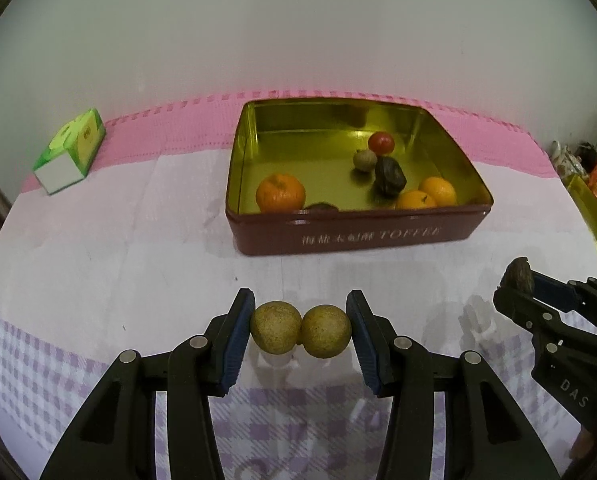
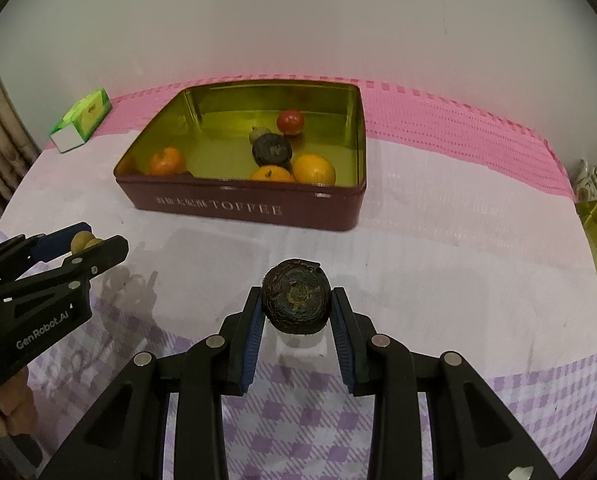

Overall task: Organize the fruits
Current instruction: 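Lift the longans and dark fruit and carry them over the tin, then lower the longans and dark fruit into the tin and open both tools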

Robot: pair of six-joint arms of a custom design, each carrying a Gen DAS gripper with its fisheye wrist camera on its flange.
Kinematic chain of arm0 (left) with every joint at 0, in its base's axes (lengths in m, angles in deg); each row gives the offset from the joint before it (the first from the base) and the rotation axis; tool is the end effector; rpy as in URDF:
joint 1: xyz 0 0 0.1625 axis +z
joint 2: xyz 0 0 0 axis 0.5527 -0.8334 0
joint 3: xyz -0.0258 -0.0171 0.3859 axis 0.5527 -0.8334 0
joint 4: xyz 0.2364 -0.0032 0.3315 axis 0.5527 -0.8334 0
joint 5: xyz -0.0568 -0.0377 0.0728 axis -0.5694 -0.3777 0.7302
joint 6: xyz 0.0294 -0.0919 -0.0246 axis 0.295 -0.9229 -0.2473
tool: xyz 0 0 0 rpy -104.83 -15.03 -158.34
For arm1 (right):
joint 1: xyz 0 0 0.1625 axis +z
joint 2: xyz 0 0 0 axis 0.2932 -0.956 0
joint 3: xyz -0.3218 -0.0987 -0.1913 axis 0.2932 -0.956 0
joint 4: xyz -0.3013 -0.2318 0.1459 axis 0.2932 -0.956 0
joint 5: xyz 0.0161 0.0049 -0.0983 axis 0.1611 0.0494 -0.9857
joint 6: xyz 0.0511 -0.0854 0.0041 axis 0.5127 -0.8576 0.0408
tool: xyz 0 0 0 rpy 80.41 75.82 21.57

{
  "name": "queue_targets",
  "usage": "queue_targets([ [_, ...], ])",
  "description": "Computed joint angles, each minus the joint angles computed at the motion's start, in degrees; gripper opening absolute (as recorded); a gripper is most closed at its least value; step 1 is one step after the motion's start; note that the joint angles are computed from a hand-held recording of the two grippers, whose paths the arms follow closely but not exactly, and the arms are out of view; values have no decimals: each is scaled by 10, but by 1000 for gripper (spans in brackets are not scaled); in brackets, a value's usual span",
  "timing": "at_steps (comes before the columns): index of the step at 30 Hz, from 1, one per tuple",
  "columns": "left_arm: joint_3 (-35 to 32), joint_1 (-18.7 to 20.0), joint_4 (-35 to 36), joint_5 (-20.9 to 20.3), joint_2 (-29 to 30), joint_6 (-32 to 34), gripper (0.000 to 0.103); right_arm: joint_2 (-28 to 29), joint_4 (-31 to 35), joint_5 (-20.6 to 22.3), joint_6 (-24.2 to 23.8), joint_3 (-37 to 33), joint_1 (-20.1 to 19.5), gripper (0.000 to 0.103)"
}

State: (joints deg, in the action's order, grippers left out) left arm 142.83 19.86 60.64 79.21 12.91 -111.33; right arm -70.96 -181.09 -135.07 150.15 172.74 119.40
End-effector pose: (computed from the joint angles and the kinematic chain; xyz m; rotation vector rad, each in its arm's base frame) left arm -0.0580 -0.3903 0.2085 1.0108 2.4037 -0.3936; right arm 0.3493 -0.2660 -0.0427 -0.1259 -2.1724 0.7921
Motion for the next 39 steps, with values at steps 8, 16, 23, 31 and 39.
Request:
queue_targets([
  [8, -26, -6, 3, -2, 10, 7, 49, -12, 9, -17, -21, -11, -1, 30],
  [16, -71, 2, 9, 8, 37, 15, 49, -24, -3, -34, -63, -20, -14, 30],
  [23, -113, 6, 11, 8, 70, 24, 49, -19, -45, -37, -121, -28, -35, 30],
  [31, -148, 13, 16, -2, 113, 18, 49, -10, -97, -29, -187, -39, -69, 30],
  [39, -170, 20, 16, -18, 144, 9, 49, -2, -131, -31, -230, -44, -93, 30],
])
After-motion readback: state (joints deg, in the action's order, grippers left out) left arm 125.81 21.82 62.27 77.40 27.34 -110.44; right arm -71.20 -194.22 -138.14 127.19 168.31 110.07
